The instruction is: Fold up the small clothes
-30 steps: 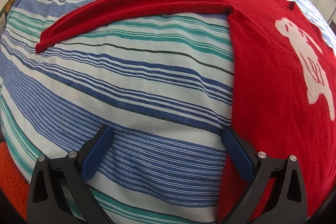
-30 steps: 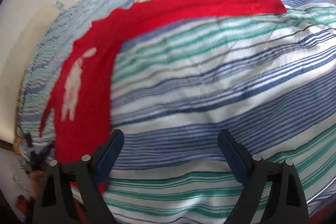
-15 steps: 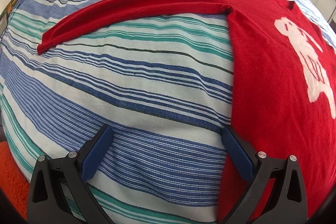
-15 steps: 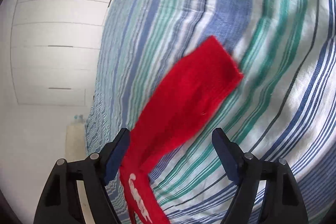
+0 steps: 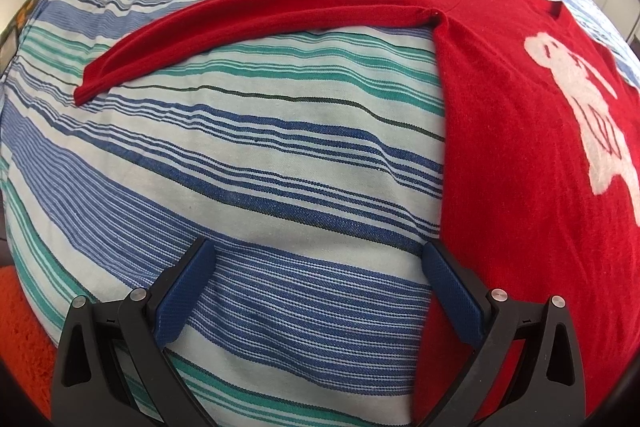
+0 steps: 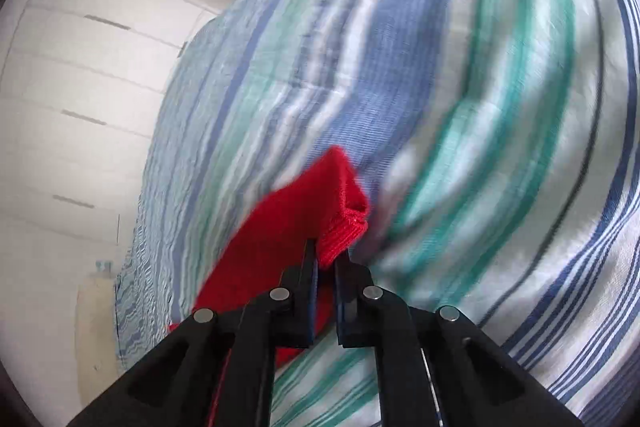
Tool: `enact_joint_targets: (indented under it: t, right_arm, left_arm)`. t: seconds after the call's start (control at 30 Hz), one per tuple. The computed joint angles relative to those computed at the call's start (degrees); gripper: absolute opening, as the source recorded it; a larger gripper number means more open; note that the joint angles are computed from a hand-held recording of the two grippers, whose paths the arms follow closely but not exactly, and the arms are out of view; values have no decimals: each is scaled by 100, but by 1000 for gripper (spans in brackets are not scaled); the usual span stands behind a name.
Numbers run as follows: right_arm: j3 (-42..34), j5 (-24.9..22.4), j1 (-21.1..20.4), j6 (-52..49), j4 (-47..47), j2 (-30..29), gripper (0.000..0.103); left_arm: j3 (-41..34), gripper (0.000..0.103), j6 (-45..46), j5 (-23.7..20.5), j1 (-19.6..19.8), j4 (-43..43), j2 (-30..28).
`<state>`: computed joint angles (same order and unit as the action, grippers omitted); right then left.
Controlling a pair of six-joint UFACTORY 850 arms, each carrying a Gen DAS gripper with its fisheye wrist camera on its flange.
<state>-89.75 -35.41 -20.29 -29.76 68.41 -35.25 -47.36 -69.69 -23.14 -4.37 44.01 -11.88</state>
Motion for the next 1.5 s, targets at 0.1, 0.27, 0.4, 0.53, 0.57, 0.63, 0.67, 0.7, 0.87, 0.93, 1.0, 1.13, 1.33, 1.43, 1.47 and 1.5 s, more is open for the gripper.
enact_joint_targets:
  t: [0.1,0.27,0.4,0.53,0.57,0.63,0.67,0.7,0.87,0.93,1.0,1.13,1.33,1.43,1.47,1.5]
  right_arm:
    - [-313,-875,297,-1364,718,202,7]
    - [-1047,-2277,1253,-2235,1154,246,7]
    - [-1726,-2748,2147,-2070,716,-89,14]
    - [-1657,-2779,2511,-1543,288,-253,77]
    - [-1531,-2805,2472,-1553,418,-249,77]
    - [-1271,-2517,2522,-1358,260,-147,77]
    - [-1266,-2400,2560,-1215,27,-181,76]
    - [-1145,-2417,2503,-1185,-219,-149,75]
    - [128,-2929,2408,-1539,-1091,263,75]
    - [789,-2568,2458,-1533,-1898,543,74]
    - [1411,-1827,2474,-1499,-2605,799,58]
    - [2323,-1203,2181,-2009,-2176,1652,55]
    - [2990,369,1714,-2308,-1640,2518,73]
    - [3005,166,1318,-1954,-1312,2178,73]
    - [3073,-153,1115,-2125,-794,2026,73]
    - [3203,-364,932,-2502,-195,2014,73]
  left_arm:
    - [25,103,-193,-66,-143,82,16]
    - [-38,103,-125,-76,-202,-65,-14]
    - [-12,103,-69,-65,-211,-130,24]
    - [9,103,-12,-50,-190,-155,51]
    - [5,103,-5,-56,-189,-159,47]
    - [-13,103,-23,-92,-204,-139,26]
    - [-31,103,-44,-109,-213,-118,6]
    - [-43,103,-76,-126,-226,-88,-9]
    - [-61,103,-169,-141,-258,-24,-31]
    - [-59,103,-254,-153,-283,48,-34]
    - [-45,103,-367,-164,-310,146,-32]
    - [-42,103,-518,-216,-357,265,-44]
    - [-30,103,-652,-240,-409,357,-37]
    - [-11,103,-668,-234,-427,350,-15]
    - [-11,103,-672,-242,-435,347,-14]
    - [-12,103,-678,-248,-440,349,-15]
